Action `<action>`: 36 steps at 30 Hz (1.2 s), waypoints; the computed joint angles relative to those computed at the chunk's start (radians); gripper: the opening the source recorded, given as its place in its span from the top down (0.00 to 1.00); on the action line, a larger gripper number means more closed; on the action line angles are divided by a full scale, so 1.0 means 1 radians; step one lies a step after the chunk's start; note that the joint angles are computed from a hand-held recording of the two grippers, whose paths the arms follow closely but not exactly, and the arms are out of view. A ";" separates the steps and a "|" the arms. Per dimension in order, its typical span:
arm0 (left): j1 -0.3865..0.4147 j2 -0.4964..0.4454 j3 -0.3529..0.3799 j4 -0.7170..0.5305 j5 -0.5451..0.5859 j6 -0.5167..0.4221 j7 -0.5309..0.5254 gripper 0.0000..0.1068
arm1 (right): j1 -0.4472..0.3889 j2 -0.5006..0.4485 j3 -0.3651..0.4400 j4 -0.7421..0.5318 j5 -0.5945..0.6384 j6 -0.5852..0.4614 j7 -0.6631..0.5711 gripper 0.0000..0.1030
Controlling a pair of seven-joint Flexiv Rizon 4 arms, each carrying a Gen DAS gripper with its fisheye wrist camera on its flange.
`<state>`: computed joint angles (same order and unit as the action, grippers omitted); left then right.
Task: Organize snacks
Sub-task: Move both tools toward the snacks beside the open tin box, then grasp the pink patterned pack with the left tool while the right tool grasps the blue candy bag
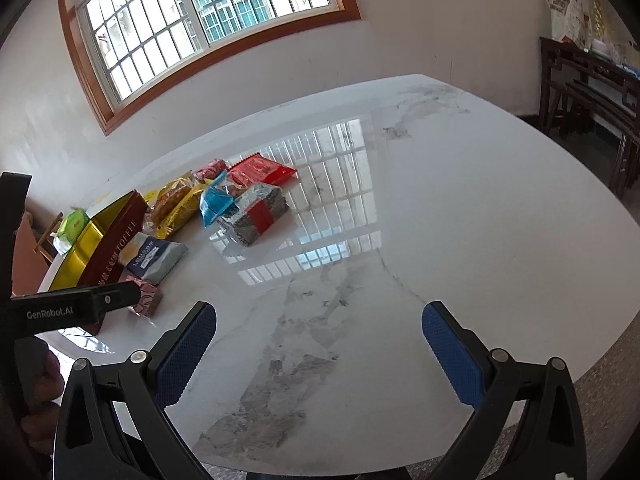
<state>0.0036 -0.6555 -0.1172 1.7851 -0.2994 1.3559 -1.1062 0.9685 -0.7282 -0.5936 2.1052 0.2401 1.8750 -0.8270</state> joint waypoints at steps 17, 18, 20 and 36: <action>-0.014 -0.073 0.023 -0.109 0.065 -0.069 0.012 0.20 | -0.067 -0.009 0.061 -0.022 -0.008 0.004 -0.004 0.00; -0.029 -0.077 0.042 -0.116 0.079 -0.070 0.010 0.24 | -0.069 -0.009 0.062 -0.022 -0.009 0.003 -0.004 0.00; -0.026 -0.079 0.040 -0.117 0.091 -0.082 0.041 0.40 | -0.070 -0.007 0.062 -0.023 -0.012 -0.003 -0.003 0.00; 0.081 0.001 -0.099 0.024 -0.084 -0.093 0.220 0.54 | -0.060 -0.001 0.037 -0.019 -0.064 -0.045 0.029 0.00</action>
